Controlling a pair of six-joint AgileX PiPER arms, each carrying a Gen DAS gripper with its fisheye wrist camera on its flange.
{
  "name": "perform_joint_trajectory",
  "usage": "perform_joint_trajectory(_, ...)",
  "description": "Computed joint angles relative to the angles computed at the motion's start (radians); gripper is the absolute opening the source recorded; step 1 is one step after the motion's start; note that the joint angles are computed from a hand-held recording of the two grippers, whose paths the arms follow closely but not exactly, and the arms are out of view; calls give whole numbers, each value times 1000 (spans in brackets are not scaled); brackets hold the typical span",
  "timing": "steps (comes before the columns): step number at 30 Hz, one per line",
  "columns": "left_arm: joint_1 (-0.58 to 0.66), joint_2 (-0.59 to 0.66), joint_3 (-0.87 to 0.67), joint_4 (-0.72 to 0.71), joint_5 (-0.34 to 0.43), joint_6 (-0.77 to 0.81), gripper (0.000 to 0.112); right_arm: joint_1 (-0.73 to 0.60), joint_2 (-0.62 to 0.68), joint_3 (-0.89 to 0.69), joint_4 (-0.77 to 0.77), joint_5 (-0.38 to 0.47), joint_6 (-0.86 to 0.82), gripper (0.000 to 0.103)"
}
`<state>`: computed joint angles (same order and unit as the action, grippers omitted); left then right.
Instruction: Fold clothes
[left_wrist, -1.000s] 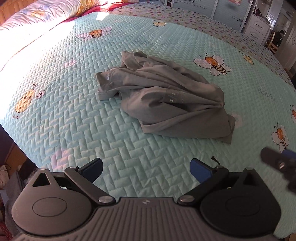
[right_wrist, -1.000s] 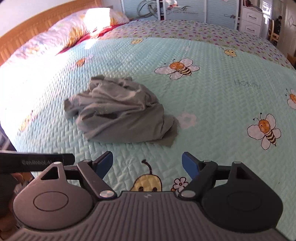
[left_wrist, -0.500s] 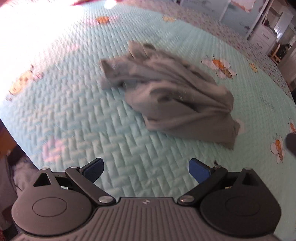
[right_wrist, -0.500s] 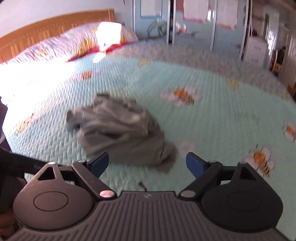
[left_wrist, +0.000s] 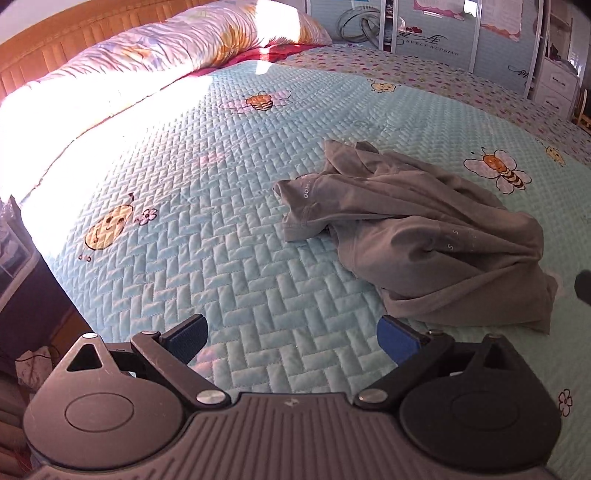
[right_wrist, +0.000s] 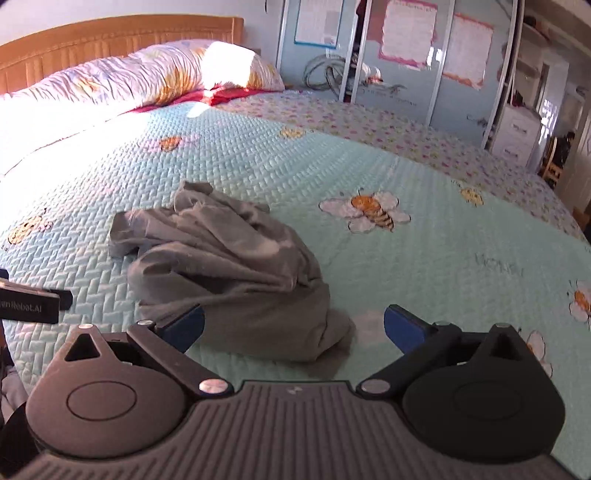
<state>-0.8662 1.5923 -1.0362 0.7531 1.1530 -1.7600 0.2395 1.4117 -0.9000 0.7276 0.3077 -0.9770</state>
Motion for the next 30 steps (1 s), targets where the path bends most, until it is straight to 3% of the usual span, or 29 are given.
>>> perform_joint_trajectory(2,15,-15,25,-6,-58,-11,97,9,29,-34,158,-9,-158,102)
perform_joint_trajectory(5,39,-39,65,-9,-144,-18,97,44,116,-133,174,2,-182,102)
perform_joint_trajectory(7,58,-52,85,-18,-188,-13,97,80,188,-207,57,6,-64,102)
perform_joint_trajectory(13,142,-67,91,-119,-195,71,96,177,402,-429,-216,41,171,102)
perform_joint_trajectory(18,190,-78,81,-178,-162,137,96,242,573,-648,-417,133,350,95)
perform_joint_trajectory(20,199,-79,74,-182,-147,153,96,268,636,-724,-525,171,434,84)
perform_joint_trajectory(22,206,-77,66,-188,-139,169,96,290,694,-793,-619,216,502,59)
perform_joint_trajectory(23,211,-76,63,-193,-140,178,96,292,717,-821,-632,244,524,55)
perform_joint_trajectory(24,212,-72,57,-197,-136,186,96,290,728,-829,-625,257,533,44)
perform_joint_trajectory(25,214,-68,51,-201,-133,195,96,285,721,-809,-607,244,530,25)
perform_joint_trajectory(26,215,-64,45,-205,-130,203,96,281,710,-783,-592,225,524,18)
perform_joint_trajectory(28,211,-57,34,-206,-118,210,96,275,657,-683,-571,135,492,8)
perform_joint_trajectory(30,203,-54,24,-203,-109,209,96,257,583,-574,-498,38,416,3)
